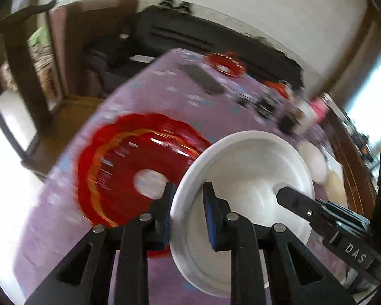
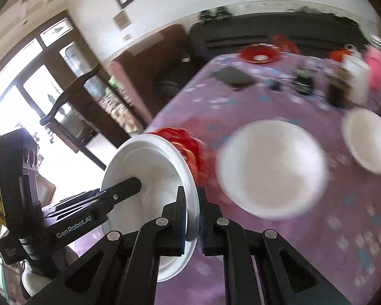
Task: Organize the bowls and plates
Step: 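Carry the white bowl onto the red plate stack and open both grippers, then withdraw both tools from the stacked dishes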
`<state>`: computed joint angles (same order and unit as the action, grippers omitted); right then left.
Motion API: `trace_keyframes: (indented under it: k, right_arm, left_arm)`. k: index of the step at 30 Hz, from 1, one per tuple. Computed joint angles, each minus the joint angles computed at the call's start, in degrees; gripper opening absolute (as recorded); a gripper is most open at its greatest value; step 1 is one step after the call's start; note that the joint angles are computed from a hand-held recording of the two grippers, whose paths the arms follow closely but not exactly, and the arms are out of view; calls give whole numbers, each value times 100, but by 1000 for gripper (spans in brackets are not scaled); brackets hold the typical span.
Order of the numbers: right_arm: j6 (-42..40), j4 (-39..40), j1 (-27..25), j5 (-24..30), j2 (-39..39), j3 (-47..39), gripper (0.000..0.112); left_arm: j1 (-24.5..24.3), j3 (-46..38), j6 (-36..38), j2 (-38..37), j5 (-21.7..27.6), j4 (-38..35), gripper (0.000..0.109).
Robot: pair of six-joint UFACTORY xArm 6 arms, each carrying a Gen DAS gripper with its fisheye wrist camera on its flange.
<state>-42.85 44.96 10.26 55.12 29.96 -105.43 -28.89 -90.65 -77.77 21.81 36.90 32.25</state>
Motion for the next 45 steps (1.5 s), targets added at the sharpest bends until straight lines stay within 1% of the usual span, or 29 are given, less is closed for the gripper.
trace_keyframes:
  k: [2, 5, 7, 11, 13, 14, 15, 16, 19, 20, 22, 24, 25, 26, 27, 28, 29, 31, 32, 33, 34, 35, 36, 37, 38, 39, 41, 42, 45]
  right_arm:
    - [313, -290, 288, -33, 440, -534, 10]
    - [796, -808, 578, -72, 1006, -1193, 10]
    - [1096, -1023, 663, 33, 1364, -1601, 10]
    - [1458, -1339, 724, 172, 1824, -2124, 10]
    - [1595, -1498, 759, 197, 1981, -2307, 10]
    - [1637, -1537, 756, 214, 2044, -2382, 10]
    - [1673, -1561, 756, 238, 2110, -2473, 10]
    - [1716, -1577, 745, 293, 2187, -2593, 10]
    - [1852, -1671, 738, 407, 2394, -2917, 11]
    - [1852, -1657, 733, 481, 2534, -3131, 12]
    - [1808, -1588, 742, 344, 2533, -3083, 12]
    - [1761, -1439, 741, 95, 2328, -2705, 18]
    - [1732, -1332, 726, 84, 2309, -2672, 21]
    - [1692, -1156, 694, 82, 2275, -2622, 31]
    - [1670, -1069, 679, 59, 2234, -2566, 46]
    - [1601, -967, 667, -16, 2138, -2426, 50]
    - [1486, -850, 657, -146, 1986, -2205, 51]
    - [1293, -693, 632, -304, 1706, -1829, 51]
    - [1078, -506, 602, -470, 1421, -1440, 51]
    - [939, -400, 587, -583, 1251, -1204, 51]
    - [699, -251, 570, -789, 964, -806, 51]
    - [345, -67, 560, -1075, 607, -308, 52]
    - [-24, 89, 571, -1478, 231, 228, 57]
    - [-257, 201, 578, -1747, 20, 533, 60]
    - [-730, 487, 582, -2200, -331, 1036, 69]
    - [-999, 724, 594, -2488, -500, 1299, 78]
    - [-1630, 1522, 525, -3004, -848, 1785, 83]
    - [-1656, 1707, 449, -3055, -893, 1838, 84]
    - [-1023, 1478, 45, -2530, -829, 1725, 85]
  left_arm:
    - [258, 254, 15, -126, -63, -125, 23]
    - [471, 213, 225, 11, 55, -361, 23]
    - [546, -1, 421, 259, 223, -522, 24]
    - [672, -141, 702, 541, 195, -906, 26]
    - [710, -105, 727, 531, 131, -992, 32]
    - [741, -58, 704, 513, 23, -977, 35]
    - [758, -27, 677, 489, -35, -940, 43]
    - [775, 100, 604, 393, -141, -848, 47]
    - [801, 372, 254, 163, -365, -452, 54]
    - [802, 446, 116, 91, -412, -330, 54]
    - [789, 576, -57, -40, -505, -131, 55]
    - [729, 682, -325, -184, -502, 175, 57]
    - [694, 728, -466, -254, -484, 345, 59]
    - [649, 779, -686, -335, -456, 579, 61]
    - [600, 841, -882, -428, -428, 796, 63]
    - [547, 882, -1071, -502, -384, 990, 63]
    - [480, 935, -1295, -595, -327, 1229, 63]
    - [318, 968, -1636, -733, -85, 1628, 67]
    - [175, 931, -1856, -785, 218, 1902, 69]
    - [-28, 852, -2104, -820, 674, 2237, 74]
    - [-214, 778, -2269, -835, 1088, 2507, 82]
    - [-425, 657, -2365, -812, 1582, 2738, 86]
    - [-623, 515, -2408, -759, 2061, 2904, 95]
    - [-773, 393, -2434, -701, 2420, 3043, 99]
    - [-960, 216, -2432, -599, 2803, 3206, 100]
    - [-1083, 72, -2364, -516, 3001, 3276, 100]
    - [-1251, -196, -2190, -350, 3130, 3288, 100]
    - [-1295, -289, -2146, -287, 3173, 3266, 100]
    - [-1414, -751, -1832, 31, 3279, 3075, 100]
